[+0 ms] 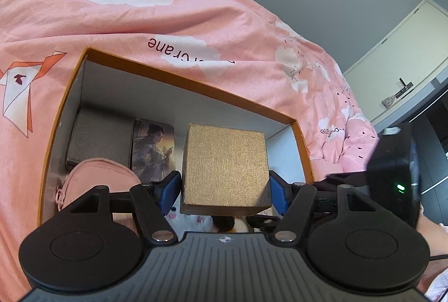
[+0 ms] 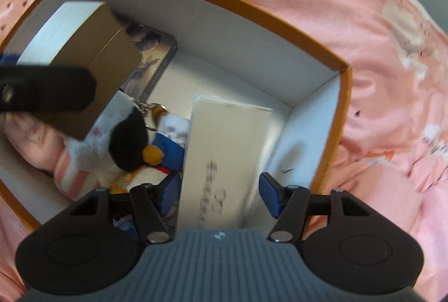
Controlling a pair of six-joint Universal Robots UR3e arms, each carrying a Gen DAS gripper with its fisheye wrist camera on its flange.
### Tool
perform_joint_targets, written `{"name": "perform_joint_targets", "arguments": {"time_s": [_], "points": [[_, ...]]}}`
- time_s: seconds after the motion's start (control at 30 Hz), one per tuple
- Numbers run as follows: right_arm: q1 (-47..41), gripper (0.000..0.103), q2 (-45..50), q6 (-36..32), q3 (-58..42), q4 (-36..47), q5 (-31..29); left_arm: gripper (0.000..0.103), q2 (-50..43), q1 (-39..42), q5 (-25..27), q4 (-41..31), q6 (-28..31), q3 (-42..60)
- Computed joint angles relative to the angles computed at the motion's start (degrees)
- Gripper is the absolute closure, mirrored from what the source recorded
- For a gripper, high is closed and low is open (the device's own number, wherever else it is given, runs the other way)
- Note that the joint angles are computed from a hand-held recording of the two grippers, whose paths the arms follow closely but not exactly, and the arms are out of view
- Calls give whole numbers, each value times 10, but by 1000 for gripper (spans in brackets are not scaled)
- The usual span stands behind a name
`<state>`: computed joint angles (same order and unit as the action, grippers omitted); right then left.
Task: Organize objects
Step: 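Lower the glasses case into the box and open the right gripper, then lower the tan cube into the box corner and open the left gripper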
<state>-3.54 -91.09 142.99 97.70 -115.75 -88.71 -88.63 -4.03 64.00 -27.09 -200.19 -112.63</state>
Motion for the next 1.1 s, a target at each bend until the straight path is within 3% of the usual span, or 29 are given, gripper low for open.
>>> {"name": "perform_joint_targets", "arguments": {"time_s": [0.1,0.2,0.4,0.5,0.67,0.77,0.9,1.1], "points": [[-19,31,-16,-35,-5,10,21,28,-17,-1,0,-5,4,17],[-52,31,-34,-90,-8,20,80,28,-36,-4,2,-9,6,35],[-60,54,13,-118,-36,-25,118,28,-75,-15,22,-9,3,77],[-52,71,63,-123,-48,-66,122,28,-93,-19,27,-14,7,99],[-33,76,124,-103,-59,-109,119,28,-117,-23,29,-21,21,124],[-22,89,145,-102,-61,-129,95,28,-129,-24,31,-26,24,136],[-28,89,150,-105,-71,-113,93,28,-145,-27,30,-34,27,150],[-31,89,174,-112,-135,-14,90,28,-160,-37,38,-45,29,169]]}}
